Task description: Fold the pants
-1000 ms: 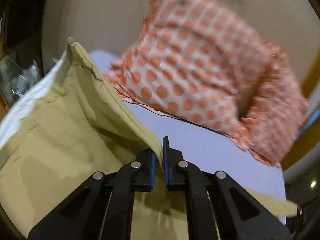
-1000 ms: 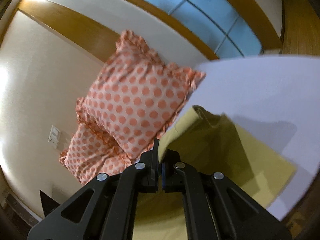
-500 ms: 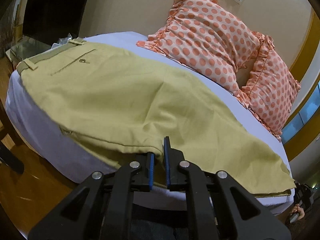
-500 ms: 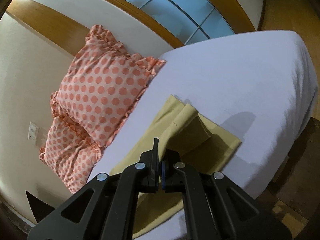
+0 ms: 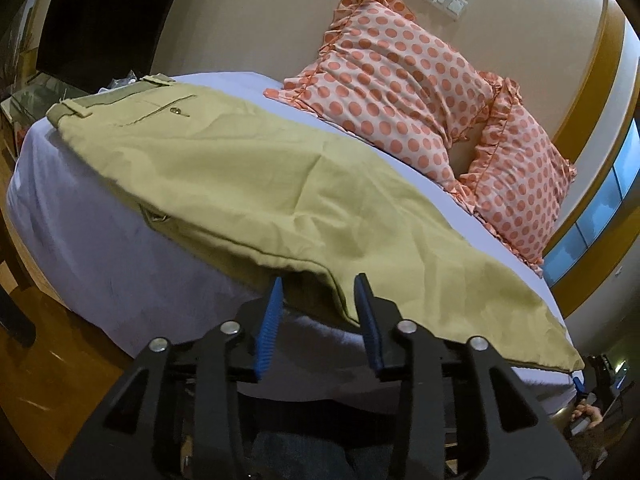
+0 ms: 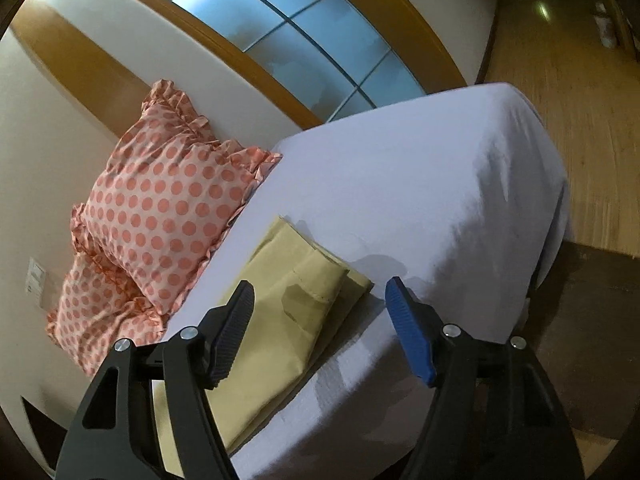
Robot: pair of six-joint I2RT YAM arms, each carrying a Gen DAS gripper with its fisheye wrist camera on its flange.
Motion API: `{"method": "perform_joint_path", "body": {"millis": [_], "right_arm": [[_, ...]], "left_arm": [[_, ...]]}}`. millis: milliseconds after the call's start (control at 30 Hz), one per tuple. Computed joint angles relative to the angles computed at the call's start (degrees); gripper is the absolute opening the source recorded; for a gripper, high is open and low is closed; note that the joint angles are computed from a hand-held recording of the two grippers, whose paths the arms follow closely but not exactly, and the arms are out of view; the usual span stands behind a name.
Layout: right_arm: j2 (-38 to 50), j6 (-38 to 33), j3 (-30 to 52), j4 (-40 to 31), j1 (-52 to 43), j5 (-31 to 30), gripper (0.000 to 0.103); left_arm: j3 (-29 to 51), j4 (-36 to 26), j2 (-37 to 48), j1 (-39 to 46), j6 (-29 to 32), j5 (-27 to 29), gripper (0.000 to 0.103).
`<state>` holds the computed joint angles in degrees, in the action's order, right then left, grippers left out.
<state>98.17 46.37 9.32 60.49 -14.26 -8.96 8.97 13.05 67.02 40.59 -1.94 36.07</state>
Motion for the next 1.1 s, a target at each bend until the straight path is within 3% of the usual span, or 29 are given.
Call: {"method": "perform_joint_path", "body": {"millis": [200,233,333,400,500,633,733,833,1000,1100], "right_arm": [[9.3,-2.1,1.2,10.8,6.7,-1.1,0.042],[11.9,-2.0,0.7,15.1,7.6,0.0,0.040],[16.1,-2.3,-0.1,22.5,9.0,2.9,0.023],[18.4,-3.4,0.0,25.4,9.3,3.8,0.006],[20.0,-4.9,0.5,28.3,9.1,3.0,0.004],[13.2,-5.3,1.8,23.4,10.1,1.9,0.004],[2.8,-7.9,5.0,14.7,15.3,1.4,0.003],[-2.2,-11.1,11.1,6.4,23.4,1.8,0.004],[4.6,-16.1,30.2,-6.3,41.8,-2.7,0.003],[13.7,-21.2,45.7,-21.0,51.3,-5.5,0.004]], "left_arm": [[-0.5,0.3,0.3,0.9,-0.1,2.2,0.043],[-0.5,0.4,0.2,0.9,-0.1,2.4,0.044],[-1.1,0.5,-1.1,1.3,0.1,3.3,0.048],[-1.2,0.8,-1.2,1.8,0.2,3.9,0.050],[-1.2,1.4,-0.5,2.0,-0.1,4.4,0.050],[-1.3,1.3,-0.8,2.2,0.1,4.7,0.050],[-2.2,2.0,-2.3,3.5,-0.1,5.7,0.052],[-2.6,1.9,-2.7,5.1,0.2,6.4,0.055],[-2.8,1.5,-1.4,8.9,1.4,7.8,0.056],[-2.4,0.6,-0.2,12.4,3.7,9.2,0.058]]}}
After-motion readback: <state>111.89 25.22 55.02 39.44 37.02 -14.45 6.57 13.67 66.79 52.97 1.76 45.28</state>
